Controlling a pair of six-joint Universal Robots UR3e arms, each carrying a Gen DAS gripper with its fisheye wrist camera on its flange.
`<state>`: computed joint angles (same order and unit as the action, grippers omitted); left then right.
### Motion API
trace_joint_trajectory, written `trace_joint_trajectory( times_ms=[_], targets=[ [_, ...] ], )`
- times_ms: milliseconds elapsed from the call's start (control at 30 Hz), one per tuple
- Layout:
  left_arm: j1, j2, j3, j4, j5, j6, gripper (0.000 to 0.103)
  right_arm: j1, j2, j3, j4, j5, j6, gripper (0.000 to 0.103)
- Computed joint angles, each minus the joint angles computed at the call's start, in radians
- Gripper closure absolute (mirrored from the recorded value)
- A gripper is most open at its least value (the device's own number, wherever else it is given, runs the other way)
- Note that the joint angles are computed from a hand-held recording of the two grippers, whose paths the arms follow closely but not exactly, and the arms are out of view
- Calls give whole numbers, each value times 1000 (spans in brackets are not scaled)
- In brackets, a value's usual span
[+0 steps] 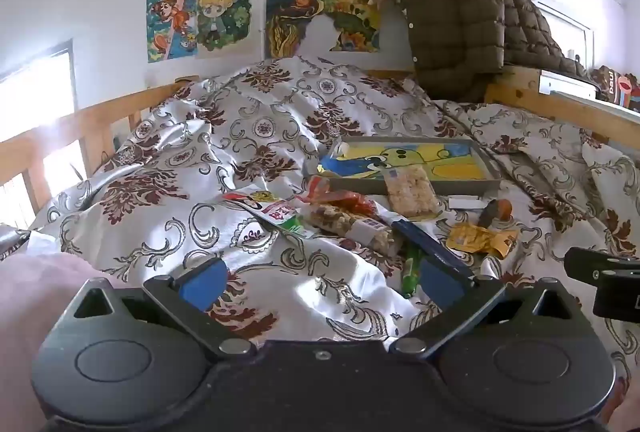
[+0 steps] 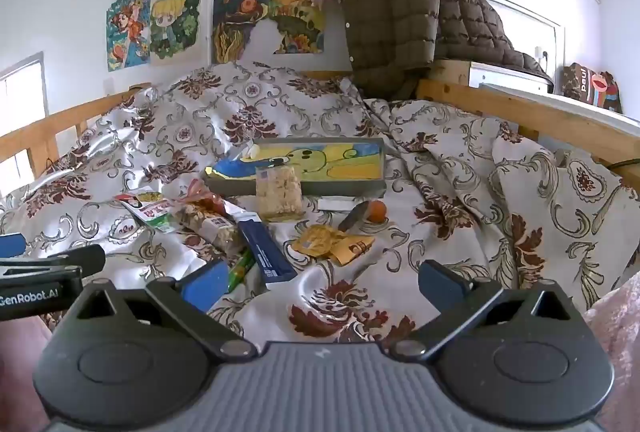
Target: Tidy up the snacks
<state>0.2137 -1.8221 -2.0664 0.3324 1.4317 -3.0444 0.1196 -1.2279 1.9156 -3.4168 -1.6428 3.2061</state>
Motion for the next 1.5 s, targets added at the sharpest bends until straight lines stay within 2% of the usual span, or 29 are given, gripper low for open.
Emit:
trace_joint_trajectory(
  times_ms=[400, 1500],
  targets=[
    [-2, 3, 1, -10, 5, 5, 1, -1, -22, -16, 60, -14, -2, 0],
    [-1, 4, 2, -15, 3, 6, 1, 2, -4, -17, 59, -19, 5, 0]
  ],
)
